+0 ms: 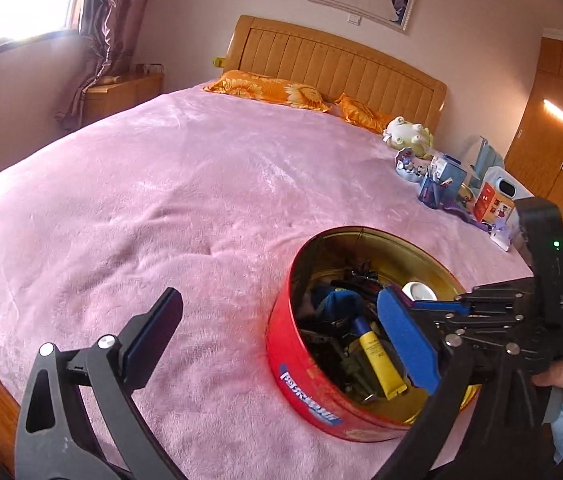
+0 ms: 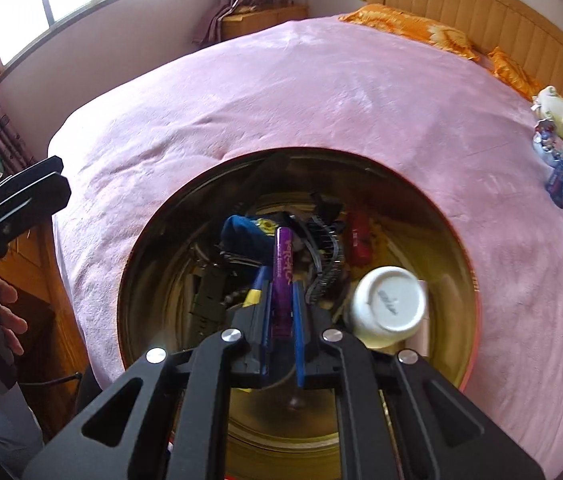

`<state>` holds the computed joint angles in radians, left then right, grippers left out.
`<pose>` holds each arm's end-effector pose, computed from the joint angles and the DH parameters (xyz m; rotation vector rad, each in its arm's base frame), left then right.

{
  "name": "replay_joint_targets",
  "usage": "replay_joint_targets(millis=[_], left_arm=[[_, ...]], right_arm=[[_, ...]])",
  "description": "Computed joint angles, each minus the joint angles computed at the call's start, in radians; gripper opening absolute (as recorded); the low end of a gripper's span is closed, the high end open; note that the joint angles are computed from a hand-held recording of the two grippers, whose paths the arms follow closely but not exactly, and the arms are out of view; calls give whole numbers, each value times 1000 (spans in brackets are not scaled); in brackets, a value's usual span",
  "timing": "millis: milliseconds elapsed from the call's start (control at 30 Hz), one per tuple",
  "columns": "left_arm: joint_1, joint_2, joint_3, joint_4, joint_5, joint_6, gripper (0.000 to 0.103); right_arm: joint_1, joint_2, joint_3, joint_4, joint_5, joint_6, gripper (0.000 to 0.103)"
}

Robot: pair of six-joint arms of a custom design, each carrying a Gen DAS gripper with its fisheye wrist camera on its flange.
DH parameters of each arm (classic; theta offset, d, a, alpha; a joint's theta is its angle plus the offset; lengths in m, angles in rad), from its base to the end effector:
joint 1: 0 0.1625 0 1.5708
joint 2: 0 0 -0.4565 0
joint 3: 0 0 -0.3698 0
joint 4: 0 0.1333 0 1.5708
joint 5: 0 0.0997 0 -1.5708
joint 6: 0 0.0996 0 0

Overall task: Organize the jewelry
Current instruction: 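Carry the purple tube into the red tin and release it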

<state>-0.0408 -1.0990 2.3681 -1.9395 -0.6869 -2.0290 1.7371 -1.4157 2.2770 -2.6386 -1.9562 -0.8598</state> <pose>-0.3381 -0.1967 0.0987 0.0360 2.2313 -1.2571 0.1654 -0.4062 0.2631 1.2821 -2.3874 0.0844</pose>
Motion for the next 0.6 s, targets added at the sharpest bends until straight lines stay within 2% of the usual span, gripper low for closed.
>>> replay_joint_targets(millis=[167,267,433,533,600], left_arm=[[11,24,33,-104,-37,65,95],[25,45,48,-176,-47,110,95],[41,82,54,-255,-64,173,95],[47,98,47,-265,-76,205,95],[50,106,42,-273,-79,223,95]], right_arm=[[52,49,17,47,-73,6,11],[77,92,33,20,-169,4,11],[91,132,58,-27,-271,-49,13],[96,149,81,-98,-300,-89,38],[90,143,78,-101,-299,-90,46]])
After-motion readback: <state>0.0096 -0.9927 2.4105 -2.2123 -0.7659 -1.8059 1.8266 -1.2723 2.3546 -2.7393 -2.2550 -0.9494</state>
